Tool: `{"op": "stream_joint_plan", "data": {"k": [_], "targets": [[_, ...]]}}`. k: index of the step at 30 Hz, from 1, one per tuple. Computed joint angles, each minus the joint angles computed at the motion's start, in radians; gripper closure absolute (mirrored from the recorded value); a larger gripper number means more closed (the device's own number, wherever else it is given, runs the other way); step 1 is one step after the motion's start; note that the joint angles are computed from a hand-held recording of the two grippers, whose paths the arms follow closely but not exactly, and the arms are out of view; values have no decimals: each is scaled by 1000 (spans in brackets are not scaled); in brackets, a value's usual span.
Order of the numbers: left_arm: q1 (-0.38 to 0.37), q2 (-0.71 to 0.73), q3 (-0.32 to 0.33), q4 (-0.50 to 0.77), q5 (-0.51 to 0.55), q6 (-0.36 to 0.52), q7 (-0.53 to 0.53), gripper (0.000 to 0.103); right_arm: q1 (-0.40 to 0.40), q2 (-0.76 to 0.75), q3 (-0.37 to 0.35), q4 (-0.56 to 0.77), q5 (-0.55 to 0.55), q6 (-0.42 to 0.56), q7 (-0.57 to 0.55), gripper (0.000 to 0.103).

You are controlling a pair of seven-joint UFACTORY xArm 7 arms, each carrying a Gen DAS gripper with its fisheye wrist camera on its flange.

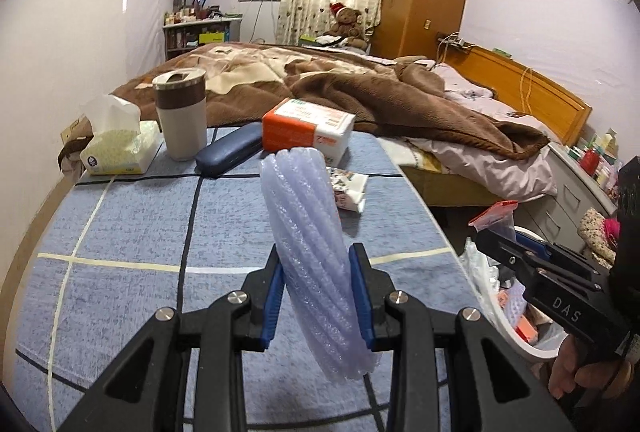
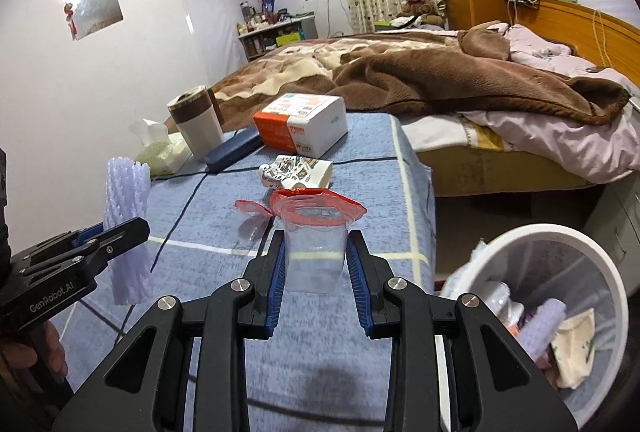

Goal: Collect trash
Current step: 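Carry the foam sleeve and plastic cup with both tools over the white wastebasket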

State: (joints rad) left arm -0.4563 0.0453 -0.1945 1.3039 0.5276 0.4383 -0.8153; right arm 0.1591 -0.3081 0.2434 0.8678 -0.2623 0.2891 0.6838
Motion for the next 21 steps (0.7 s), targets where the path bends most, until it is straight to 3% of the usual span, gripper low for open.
{"op": "stream_joint_plan", "data": {"k": [10,21], "targets": [[-32,-30,-41,-25,30,-43,-14,70,-57,-217,16,-148,7,27,32,72],[-133,56,-54,70,66,-64,15,70,-140,-443,11,-284,28,107,50,72]]}}
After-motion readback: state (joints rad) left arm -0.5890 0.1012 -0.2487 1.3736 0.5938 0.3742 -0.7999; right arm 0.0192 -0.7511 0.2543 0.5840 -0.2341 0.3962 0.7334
